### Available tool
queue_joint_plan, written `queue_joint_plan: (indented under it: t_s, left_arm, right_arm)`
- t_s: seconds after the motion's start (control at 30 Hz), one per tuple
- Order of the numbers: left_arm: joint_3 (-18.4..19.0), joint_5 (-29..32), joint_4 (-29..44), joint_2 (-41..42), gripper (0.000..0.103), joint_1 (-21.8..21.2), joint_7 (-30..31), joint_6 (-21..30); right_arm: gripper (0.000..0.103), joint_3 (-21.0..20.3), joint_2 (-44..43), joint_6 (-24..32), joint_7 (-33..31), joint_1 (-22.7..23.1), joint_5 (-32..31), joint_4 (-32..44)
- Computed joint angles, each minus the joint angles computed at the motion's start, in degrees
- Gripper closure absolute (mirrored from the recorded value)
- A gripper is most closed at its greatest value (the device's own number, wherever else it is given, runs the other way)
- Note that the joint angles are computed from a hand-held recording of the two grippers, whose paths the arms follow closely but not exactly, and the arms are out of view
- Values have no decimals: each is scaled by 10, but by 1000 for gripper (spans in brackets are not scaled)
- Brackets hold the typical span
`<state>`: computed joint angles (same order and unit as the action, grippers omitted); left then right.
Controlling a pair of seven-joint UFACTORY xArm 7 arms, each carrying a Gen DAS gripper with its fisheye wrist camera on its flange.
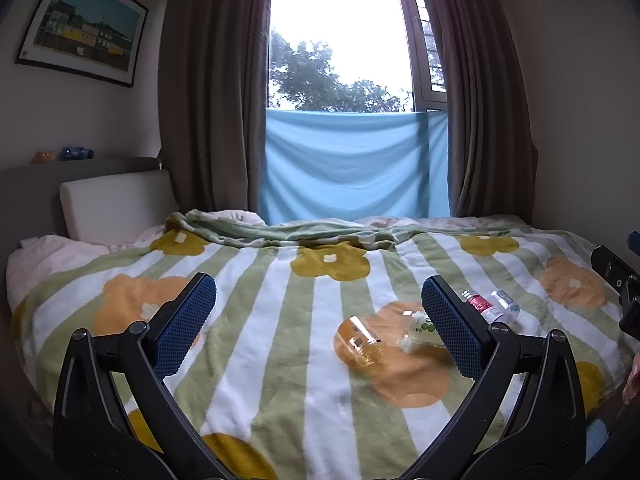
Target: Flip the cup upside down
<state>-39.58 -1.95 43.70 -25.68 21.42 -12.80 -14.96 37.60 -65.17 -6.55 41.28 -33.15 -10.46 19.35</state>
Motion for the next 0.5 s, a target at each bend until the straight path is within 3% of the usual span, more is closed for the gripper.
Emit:
queue_joint_plan:
  t_s: [0.5]
  left_arm:
    - [3,7,-1,-7,0,-12,0,-4]
  right_arm:
    - [0,5,13,-14,-10,7,9,-7]
